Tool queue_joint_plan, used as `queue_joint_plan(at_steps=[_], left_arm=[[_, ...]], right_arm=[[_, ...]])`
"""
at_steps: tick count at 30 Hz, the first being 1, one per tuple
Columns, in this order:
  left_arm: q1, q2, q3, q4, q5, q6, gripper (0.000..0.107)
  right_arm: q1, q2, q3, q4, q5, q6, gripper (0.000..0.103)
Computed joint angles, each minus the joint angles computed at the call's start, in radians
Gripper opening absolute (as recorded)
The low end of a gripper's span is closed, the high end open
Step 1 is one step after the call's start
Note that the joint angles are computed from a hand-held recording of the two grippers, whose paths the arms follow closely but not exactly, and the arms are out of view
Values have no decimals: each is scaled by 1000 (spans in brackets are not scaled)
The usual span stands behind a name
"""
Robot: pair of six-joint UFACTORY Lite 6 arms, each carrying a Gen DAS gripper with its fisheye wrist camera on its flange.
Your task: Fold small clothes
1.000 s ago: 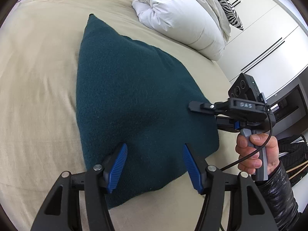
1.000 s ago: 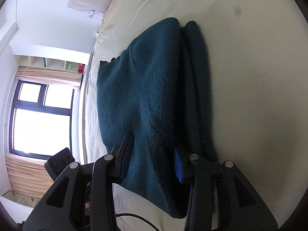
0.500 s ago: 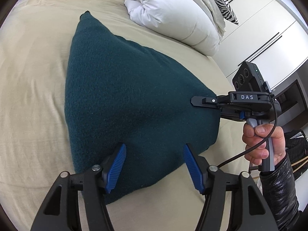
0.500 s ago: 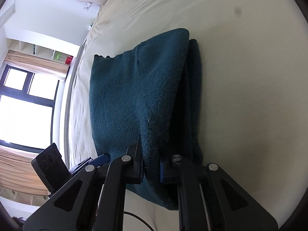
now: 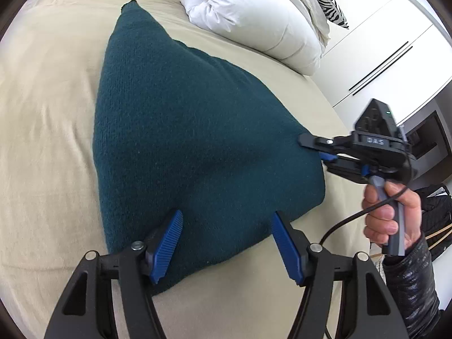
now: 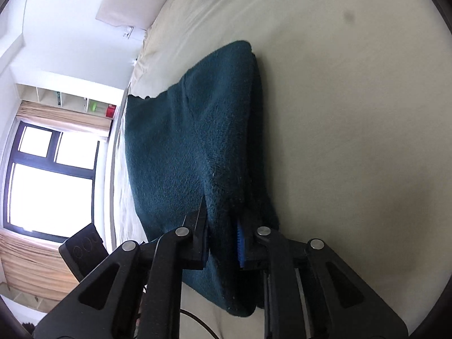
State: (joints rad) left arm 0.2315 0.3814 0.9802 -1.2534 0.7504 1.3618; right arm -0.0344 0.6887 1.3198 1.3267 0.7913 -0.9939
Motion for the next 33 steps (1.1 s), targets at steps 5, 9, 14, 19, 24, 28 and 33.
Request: queue_joint_plan(at_steps=[5,9,14,19,24,28,33], left_arm=[[-24,-28,-30,-12,-37,10,69],[-15,-38,-35,13,-25,0,69],[24,-89,-36,74,22,-44,69],[20,-59,134,91,-21,-103,69],[-56,167,471,224,-141,-288,69],[-108,341,715,379,-233,-454,69],[-108,545,923,529,-213,-597,71]], right_arm=[[51,-240,-166,-9,-123,16,16],[110,-209,-179,23,-44,-47,16],[36,-60,-240,163,30,-226,8],[-25,-138,-342,136,56,-279,7],[-59,-243,-280,94,118,-207,15],[-16,-65,30,87,185,-100,15],[78,267,489,-69,145,169,15]])
